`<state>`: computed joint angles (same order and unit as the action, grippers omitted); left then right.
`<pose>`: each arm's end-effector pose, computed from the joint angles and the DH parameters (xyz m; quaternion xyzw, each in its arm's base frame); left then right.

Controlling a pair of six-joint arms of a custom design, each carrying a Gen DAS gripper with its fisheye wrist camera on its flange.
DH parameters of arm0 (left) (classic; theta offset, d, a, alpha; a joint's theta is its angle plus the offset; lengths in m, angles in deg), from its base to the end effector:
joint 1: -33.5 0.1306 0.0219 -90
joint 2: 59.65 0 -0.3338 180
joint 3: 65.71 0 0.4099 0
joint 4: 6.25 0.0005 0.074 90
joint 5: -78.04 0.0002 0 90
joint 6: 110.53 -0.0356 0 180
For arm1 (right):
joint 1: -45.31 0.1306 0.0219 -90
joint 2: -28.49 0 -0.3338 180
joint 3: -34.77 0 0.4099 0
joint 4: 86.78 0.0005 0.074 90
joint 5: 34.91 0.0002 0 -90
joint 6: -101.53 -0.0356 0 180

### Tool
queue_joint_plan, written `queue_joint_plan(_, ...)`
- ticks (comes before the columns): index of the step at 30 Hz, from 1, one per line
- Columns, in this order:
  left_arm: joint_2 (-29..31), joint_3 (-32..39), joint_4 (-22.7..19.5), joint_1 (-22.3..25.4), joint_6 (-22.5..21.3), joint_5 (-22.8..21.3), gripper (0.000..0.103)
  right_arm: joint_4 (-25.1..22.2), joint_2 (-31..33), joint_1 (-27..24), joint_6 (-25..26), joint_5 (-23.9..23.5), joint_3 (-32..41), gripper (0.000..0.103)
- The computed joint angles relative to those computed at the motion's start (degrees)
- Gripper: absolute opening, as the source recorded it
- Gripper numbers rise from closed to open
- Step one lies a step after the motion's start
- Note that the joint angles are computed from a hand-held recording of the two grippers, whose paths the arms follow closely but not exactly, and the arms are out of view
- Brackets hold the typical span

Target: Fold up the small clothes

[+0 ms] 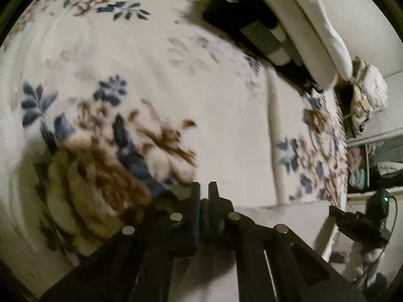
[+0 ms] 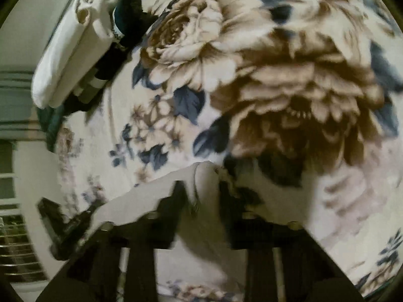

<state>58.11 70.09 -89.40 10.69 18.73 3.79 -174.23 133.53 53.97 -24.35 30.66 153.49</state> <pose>0.5607 -0.2468 0.4546 -0.1092 0.9616 -0.2247 0.1139 0.5281 0.0948 0.4477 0.1987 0.9474 0.2461 0.0483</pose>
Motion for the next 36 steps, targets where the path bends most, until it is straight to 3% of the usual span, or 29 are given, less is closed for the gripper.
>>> queue_joint_plan(6,1.96,0.95,1.21,2.62,1.66,0.76,0.001,0.23,1.44,0.53,-1.19,4.41,1.12,0.011)
queue_joint_plan(10,-0.26,-1.92,2.76,4.76,2.38,9.02,0.005,-2.46,3.14,0.14,0.29,1.63,3.5,0.019)
queue_joint_plan(11,-2.92,-5.48,4.89,5.37,2.88,11.46,0.01,-2.67,2.98,-0.46,0.6,-0.21,3.52,0.029)
queue_joint_plan(12,-4.81,-7.93,6.32,5.62,3.38,12.6,0.024,-2.74,2.19,-1.16,1.26,-2.08,2.89,0.043)
queue_joint_plan(13,-7.54,-11.55,8.24,5.95,4.33,14.05,0.035,-2.73,1.63,-1.72,2.05,-3.35,2.34,0.05)
queue_joint_plan(14,-10.25,-15.33,10.58,6.12,5.93,15.39,0.056,-2.73,0.74,-2.31,3.07,-4.24,1.37,0.058)
queue_joint_plan(15,-12.35,-18.41,12.92,6.18,7.57,16.48,0.063,-2.99,0.28,-2.71,4.11,-4.77,0.69,0.062)
queue_joint_plan(18,-17.17,-27.06,18.98,5.9,11.95,21.4,0.063,-3.46,-1.42,-4.25,8.1,-9.96,-3.52,0.071)
queue_joint_plan(21,-18.32,-30.49,24.56,5.12,14.65,23.44,0.065,-2.4,-2.58,-4.76,10.75,-15.04,-8.25,0.072)
queue_joint_plan(23,-17.67,-30.54,25.6,4.86,14.79,23.78,0.066,-0.43,-3.04,-4.74,10.92,-18.77,-11.08,0.073)
queue_joint_plan(25,-17.6,-31.09,27.79,4.94,17.79,24.82,0.066,1.89,-3.22,-4.55,10.01,-21.41,-12.75,0.073)
queue_joint_plan(29,-21.04,-33.61,33.69,6.41,22.26,26.73,0.066,2.65,-2.45,-4.15,9.55,-23.11,-12.46,0.076)
queue_joint_plan(32,-23.89,-34.45,33.85,7.14,21.16,27.24,0.068,0.73,-2.0,-4.13,11.82,-23.4,-11.45,0.076)
queue_joint_plan(33,-23.74,-34.01,32.87,6.83,20.23,26.75,0.074,0.44,-1.88,-4.12,12.28,-23.49,-11.31,0.076)
queue_joint_plan(34,-22.95,-32.77,29.88,6.29,17.76,25.94,0.077,0.23,-1.83,-4.16,12.62,-23.68,-11.3,0.076)
queue_joint_plan(36,-18.67,-27.81,19.59,4.68,9.67,23.17,0.077,0.57,-1.85,-4.14,12.47,-23.84,-11.57,0.076)
